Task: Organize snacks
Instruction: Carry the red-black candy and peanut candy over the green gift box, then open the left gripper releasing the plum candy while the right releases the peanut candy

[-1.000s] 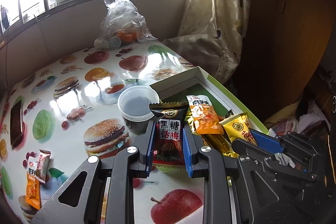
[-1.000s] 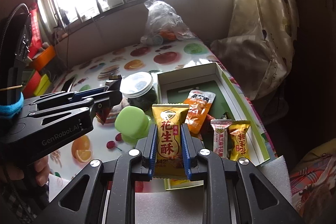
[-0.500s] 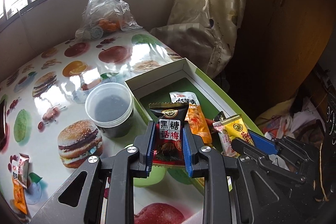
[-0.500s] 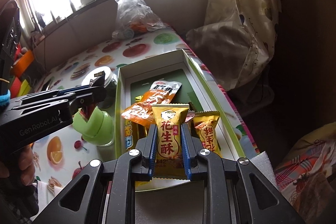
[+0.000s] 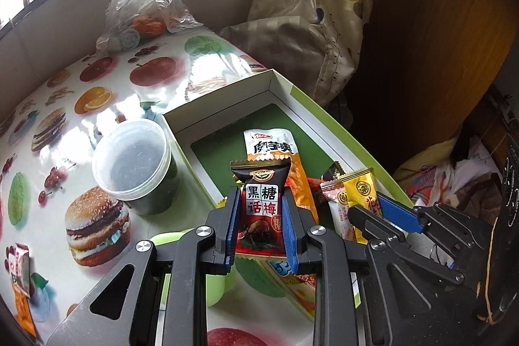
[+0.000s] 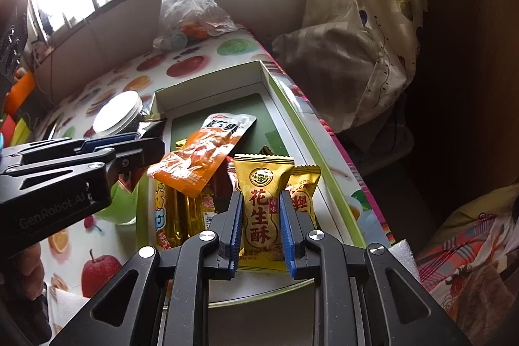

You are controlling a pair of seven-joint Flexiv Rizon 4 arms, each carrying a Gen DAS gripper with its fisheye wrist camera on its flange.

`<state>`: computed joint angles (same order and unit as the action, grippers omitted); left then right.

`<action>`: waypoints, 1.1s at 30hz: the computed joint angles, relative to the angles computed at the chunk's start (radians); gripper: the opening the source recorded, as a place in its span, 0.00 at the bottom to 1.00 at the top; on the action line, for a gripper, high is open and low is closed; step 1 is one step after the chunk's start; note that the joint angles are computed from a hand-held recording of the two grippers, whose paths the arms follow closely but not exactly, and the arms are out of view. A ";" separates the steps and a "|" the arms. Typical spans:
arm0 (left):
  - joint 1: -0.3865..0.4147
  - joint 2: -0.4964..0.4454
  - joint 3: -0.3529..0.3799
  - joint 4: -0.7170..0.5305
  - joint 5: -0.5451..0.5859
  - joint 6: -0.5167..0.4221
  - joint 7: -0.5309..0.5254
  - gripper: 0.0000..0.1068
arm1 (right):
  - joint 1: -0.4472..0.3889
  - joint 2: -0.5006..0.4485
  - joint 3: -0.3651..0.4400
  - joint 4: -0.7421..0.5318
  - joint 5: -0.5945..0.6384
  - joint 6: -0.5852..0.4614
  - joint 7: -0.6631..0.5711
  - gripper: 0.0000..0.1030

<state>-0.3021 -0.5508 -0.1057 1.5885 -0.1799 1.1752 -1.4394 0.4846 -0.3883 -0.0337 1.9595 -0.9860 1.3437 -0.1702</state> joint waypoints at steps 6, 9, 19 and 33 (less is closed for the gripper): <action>-0.010 -0.017 0.007 -0.020 0.010 -0.021 -0.013 0.23 | 0.000 -0.012 -0.012 -0.010 -0.015 0.006 0.003 0.20; -0.009 -0.023 0.004 -0.025 0.009 -0.026 -0.014 0.23 | 0.001 -0.015 -0.020 -0.014 -0.032 0.011 0.011 0.20; -0.016 -0.032 0.006 -0.040 0.017 -0.036 -0.015 0.24 | -0.006 -0.021 -0.030 -0.012 -0.063 0.035 0.042 0.20; 0.002 -0.009 -0.022 0.001 -0.013 -0.004 0.006 0.40 | -0.005 -0.010 -0.027 -0.006 -0.072 0.035 0.054 0.28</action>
